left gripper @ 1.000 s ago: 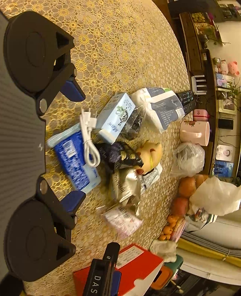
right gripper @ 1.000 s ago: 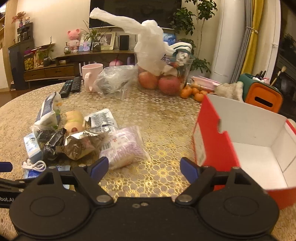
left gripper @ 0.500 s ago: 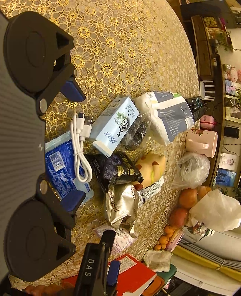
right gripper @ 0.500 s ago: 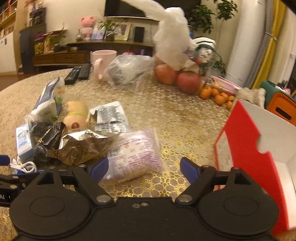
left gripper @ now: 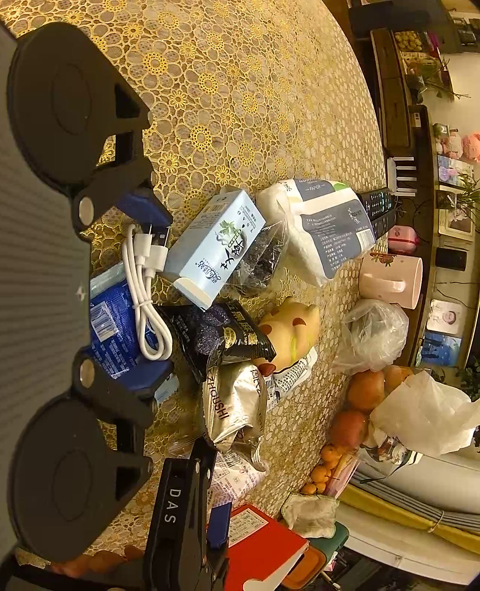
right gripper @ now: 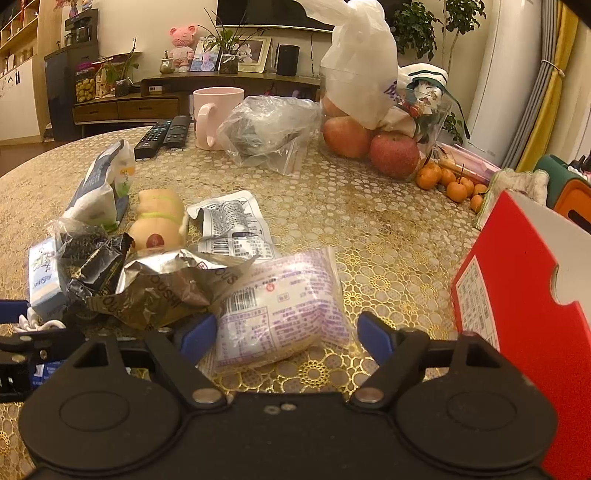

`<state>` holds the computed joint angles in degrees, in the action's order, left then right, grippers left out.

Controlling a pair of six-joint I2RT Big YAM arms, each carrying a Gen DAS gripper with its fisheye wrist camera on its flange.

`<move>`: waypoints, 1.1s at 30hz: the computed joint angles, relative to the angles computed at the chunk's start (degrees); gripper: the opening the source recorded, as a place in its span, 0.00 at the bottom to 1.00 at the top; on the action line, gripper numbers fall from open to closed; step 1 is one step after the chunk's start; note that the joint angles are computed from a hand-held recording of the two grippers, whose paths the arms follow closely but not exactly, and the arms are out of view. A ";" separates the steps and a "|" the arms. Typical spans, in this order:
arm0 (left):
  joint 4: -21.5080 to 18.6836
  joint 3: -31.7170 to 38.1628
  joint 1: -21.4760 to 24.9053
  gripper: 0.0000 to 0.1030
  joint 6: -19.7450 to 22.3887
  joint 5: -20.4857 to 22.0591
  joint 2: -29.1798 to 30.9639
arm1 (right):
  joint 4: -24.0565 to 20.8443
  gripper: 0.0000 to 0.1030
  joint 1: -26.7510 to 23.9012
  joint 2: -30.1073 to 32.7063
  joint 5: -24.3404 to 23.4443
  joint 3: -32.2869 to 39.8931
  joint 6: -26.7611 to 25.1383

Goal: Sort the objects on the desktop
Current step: 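Reach the left gripper to the white USB cable while the right gripper reaches the wrapped bread, then grasp the cable with the left gripper while the right gripper lifts the bread toward the box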

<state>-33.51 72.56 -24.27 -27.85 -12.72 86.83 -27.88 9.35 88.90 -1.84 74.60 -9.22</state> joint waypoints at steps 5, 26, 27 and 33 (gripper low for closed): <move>-0.12 0.00 0.04 0.73 -0.50 0.06 -0.14 | -0.21 0.72 -0.27 -0.28 -0.82 -0.03 0.50; -1.99 0.51 -2.26 0.72 -1.23 -2.04 -3.04 | -3.10 0.49 -2.36 -6.12 -2.81 -2.73 1.60; -2.10 0.59 -2.54 0.72 -1.26 -2.26 -3.27 | -3.30 0.49 -2.53 -6.73 -3.00 -3.04 1.65; -2.76 0.86 -4.32 0.72 -1.31 -3.20 -5.04 | -4.80 0.49 -3.40 -11.07 -4.62 -5.07 1.18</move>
<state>-36.26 73.42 -28.58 -29.17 -15.92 81.78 -32.68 5.95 77.83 -6.46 69.54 -8.04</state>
